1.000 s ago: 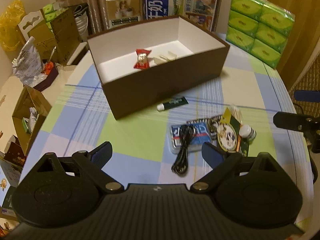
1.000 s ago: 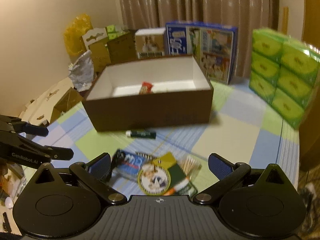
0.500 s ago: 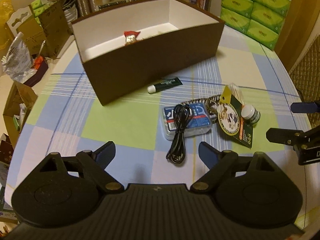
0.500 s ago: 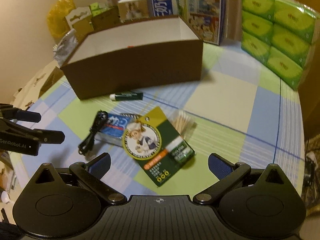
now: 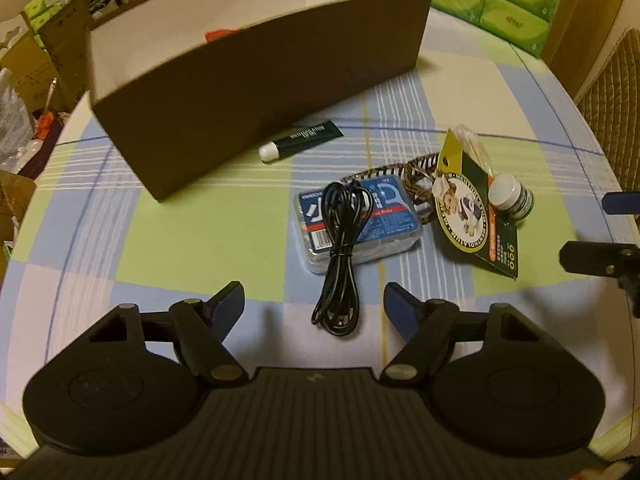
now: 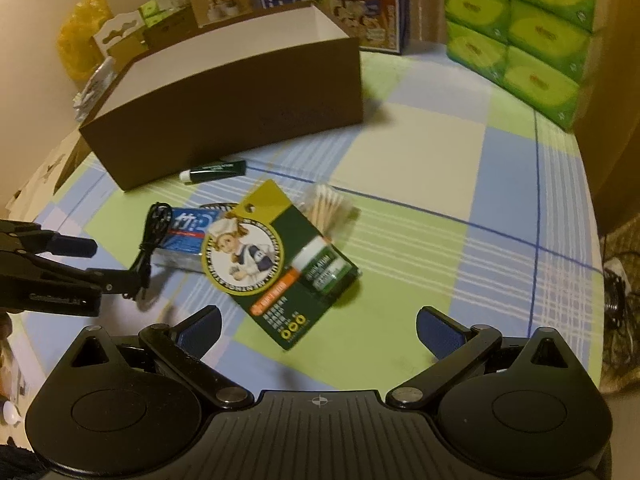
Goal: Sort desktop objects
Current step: 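Grasp the black USB cable with the left tool while the right tool grasps the green lip balm card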
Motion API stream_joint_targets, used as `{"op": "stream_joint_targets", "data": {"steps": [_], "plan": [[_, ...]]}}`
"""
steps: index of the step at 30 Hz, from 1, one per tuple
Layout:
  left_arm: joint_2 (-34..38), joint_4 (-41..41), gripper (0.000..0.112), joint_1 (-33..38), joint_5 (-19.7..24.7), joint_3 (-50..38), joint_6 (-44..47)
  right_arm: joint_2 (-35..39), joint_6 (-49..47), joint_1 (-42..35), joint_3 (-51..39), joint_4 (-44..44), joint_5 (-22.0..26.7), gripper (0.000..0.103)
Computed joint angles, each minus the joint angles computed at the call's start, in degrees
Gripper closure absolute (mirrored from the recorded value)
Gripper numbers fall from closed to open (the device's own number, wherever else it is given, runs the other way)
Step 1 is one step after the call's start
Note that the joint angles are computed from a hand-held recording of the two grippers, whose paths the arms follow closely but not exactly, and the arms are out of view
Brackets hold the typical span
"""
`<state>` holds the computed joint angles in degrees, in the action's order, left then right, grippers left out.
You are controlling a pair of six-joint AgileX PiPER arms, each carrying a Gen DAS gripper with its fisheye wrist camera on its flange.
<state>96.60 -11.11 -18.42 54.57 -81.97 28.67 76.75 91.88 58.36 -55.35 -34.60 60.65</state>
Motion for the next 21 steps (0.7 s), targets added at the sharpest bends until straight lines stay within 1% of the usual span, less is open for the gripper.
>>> {"op": "stream_joint_targets", "data": {"steps": [6, 8, 10, 12, 13, 15, 18, 21], "plan": [[3.5, 0.8, 0.048, -1.2, -0.5, -1.4, -0.2, -0.6, 1.9, -0.2, 1.6, 0.9, 0.0, 0.002], [4.5, 0.9, 0.054, -1.4, -0.6, -1.7, 0.2, -0.9, 2.2, -0.5, 2.1, 1.2, -0.5, 0.002], [5.3, 0.4, 0.069, -1.2, -0.3, -2.2, 0.8, -1.1, 2.4, -0.9, 2.5, 1.3, -1.2, 0.002], [5.8, 0.2, 0.077, -0.9, -0.1, -2.5, 1.2, -1.1, 2.7, -1.4, 2.9, 1.3, -2.2, 0.002], [5.9, -0.4, 0.084, -0.7, 0.0, -2.5, 1.7, -1.2, 2.9, -1.8, 3.1, 1.4, -3.0, 0.002], [5.7, -2.0, 0.092, 0.0, 0.1, -2.2, 3.7, -1.1, 3.3, -2.5, 3.5, 1.5, -4.4, 0.002], [5.2, -3.6, 0.093, 1.1, 0.2, -1.7, 6.2, -0.7, 3.4, -3.5, 3.6, 1.6, -6.3, 0.002], [4.5, -3.8, 0.093, 2.1, 0.5, -1.4, 7.5, 0.0, 4.2, -4.3, 3.3, 1.1, -7.1, 0.002]]}}
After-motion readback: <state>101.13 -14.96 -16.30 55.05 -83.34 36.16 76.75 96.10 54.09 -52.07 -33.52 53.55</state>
